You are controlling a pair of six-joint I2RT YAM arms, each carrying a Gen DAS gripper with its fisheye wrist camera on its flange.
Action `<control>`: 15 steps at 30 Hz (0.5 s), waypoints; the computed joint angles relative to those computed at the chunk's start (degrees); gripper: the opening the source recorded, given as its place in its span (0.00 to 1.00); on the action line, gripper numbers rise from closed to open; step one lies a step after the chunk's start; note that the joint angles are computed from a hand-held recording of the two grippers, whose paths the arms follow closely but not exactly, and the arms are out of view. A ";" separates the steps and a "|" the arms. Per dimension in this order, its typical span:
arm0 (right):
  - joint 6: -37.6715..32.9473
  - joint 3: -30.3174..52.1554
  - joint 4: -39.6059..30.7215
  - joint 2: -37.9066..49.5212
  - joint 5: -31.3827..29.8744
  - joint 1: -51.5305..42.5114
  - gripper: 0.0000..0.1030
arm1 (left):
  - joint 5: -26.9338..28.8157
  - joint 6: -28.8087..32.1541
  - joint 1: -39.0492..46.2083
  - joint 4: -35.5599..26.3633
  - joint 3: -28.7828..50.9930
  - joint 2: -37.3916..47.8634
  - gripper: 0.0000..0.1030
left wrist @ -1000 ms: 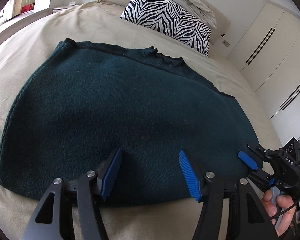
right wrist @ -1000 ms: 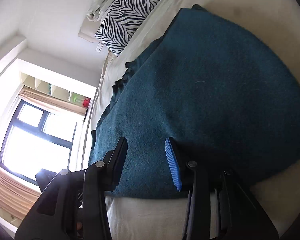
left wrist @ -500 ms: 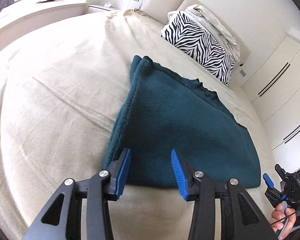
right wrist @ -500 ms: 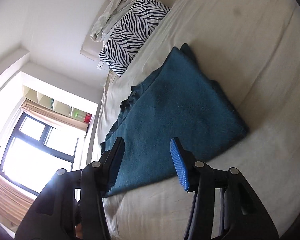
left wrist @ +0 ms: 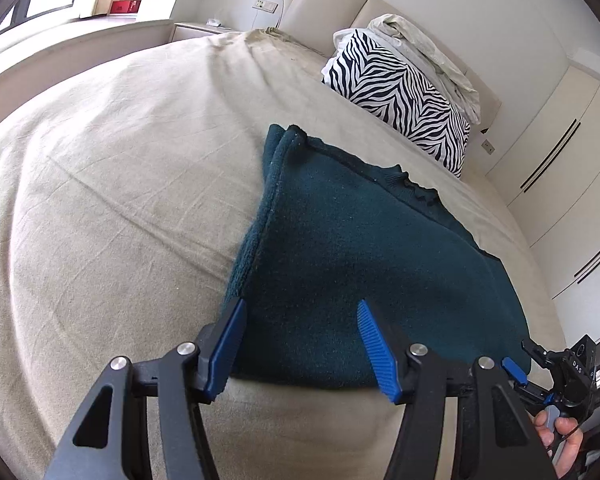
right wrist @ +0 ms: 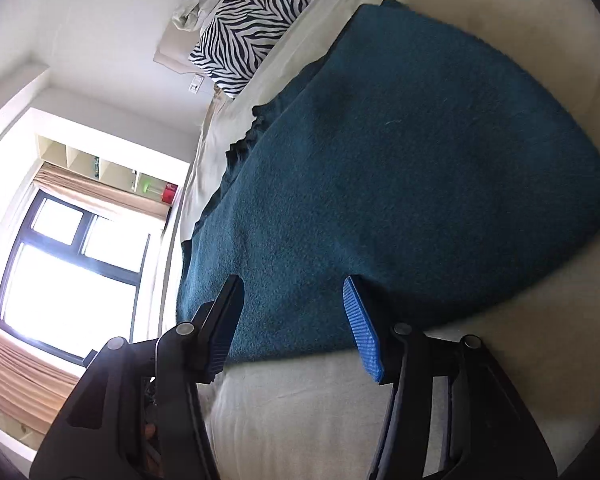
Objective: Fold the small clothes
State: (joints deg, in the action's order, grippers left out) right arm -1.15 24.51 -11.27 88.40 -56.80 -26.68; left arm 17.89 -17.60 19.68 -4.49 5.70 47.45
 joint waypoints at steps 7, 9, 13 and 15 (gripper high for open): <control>-35.29 11.34 -38.99 5.86 -1.44 -31.57 0.61 | -8.40 -3.74 -11.25 3.21 4.89 1.62 0.67; -39.62 10.91 -43.22 6.11 0.56 -35.27 0.61 | -9.57 -4.21 -14.89 10.21 7.25 10.42 0.67; -27.63 2.76 -31.69 0.85 1.88 -27.66 0.61 | -10.87 -4.93 -20.47 18.49 13.62 27.10 0.67; -8.59 -3.47 -14.91 -6.00 0.69 -16.71 0.61 | -11.46 -5.41 -21.96 20.26 16.09 32.33 0.67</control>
State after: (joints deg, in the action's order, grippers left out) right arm -9.74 21.03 -26.18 82.40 -56.10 -43.39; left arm 6.43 -23.01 -2.28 15.77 21.79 79.77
